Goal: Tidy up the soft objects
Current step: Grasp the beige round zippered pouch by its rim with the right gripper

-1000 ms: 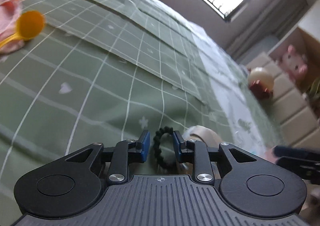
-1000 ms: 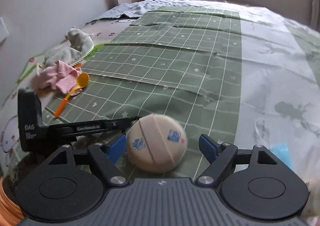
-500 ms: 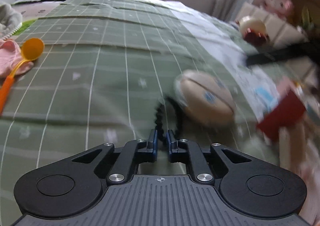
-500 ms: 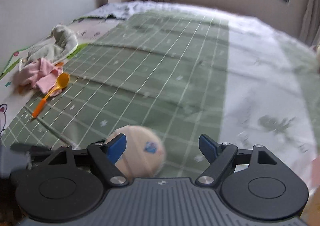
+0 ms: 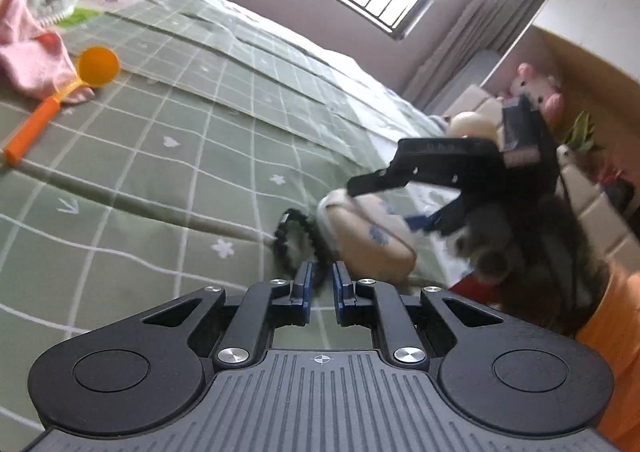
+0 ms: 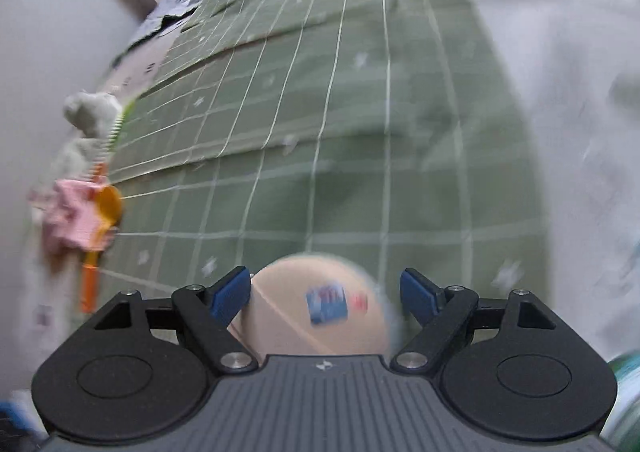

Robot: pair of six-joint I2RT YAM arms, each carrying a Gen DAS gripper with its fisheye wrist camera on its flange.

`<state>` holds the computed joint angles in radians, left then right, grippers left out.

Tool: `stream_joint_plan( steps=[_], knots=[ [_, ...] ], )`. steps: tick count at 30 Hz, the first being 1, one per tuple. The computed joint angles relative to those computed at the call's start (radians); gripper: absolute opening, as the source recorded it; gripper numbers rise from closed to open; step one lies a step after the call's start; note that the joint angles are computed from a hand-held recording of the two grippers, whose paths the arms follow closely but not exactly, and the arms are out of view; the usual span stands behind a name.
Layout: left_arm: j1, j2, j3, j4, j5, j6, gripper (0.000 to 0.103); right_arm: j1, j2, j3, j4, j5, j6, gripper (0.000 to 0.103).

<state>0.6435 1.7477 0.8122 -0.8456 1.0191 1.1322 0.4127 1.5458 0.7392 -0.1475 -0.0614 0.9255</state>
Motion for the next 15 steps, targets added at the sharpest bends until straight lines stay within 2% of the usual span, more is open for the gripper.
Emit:
stream_joint_plan(
  steps=[3, 5, 8, 10, 13, 15],
  knots=[
    [-0.047, -0.009, -0.020, -0.033, 0.013, 0.041, 0.012, 0.021, -0.013, -0.014, 0.013, 0.016, -0.011, 0.083],
    [-0.085, -0.038, -0.054, -0.012, 0.015, 0.027, 0.012, 0.017, -0.016, -0.017, 0.014, -0.019, -0.023, 0.083],
    [-0.163, -0.122, -0.129, 0.171, -0.011, -0.162, 0.012, 0.005, -0.048, -0.051, 0.061, -0.136, -0.028, 0.081],
    [-0.180, -0.155, -0.163, 0.258, -0.037, -0.248, 0.013, 0.040, -0.140, -0.110, 0.094, -0.104, -0.034, 0.080],
    [-0.155, -0.119, -0.149, 0.272, -0.042, -0.264, 0.013, 0.062, -0.280, -0.212, 0.190, -0.132, -0.088, 0.080],
    [-0.144, -0.095, -0.141, 0.287, -0.056, -0.278, 0.013, 0.049, -0.292, -0.242, 0.255, -0.184, -0.101, 0.075]
  ],
)
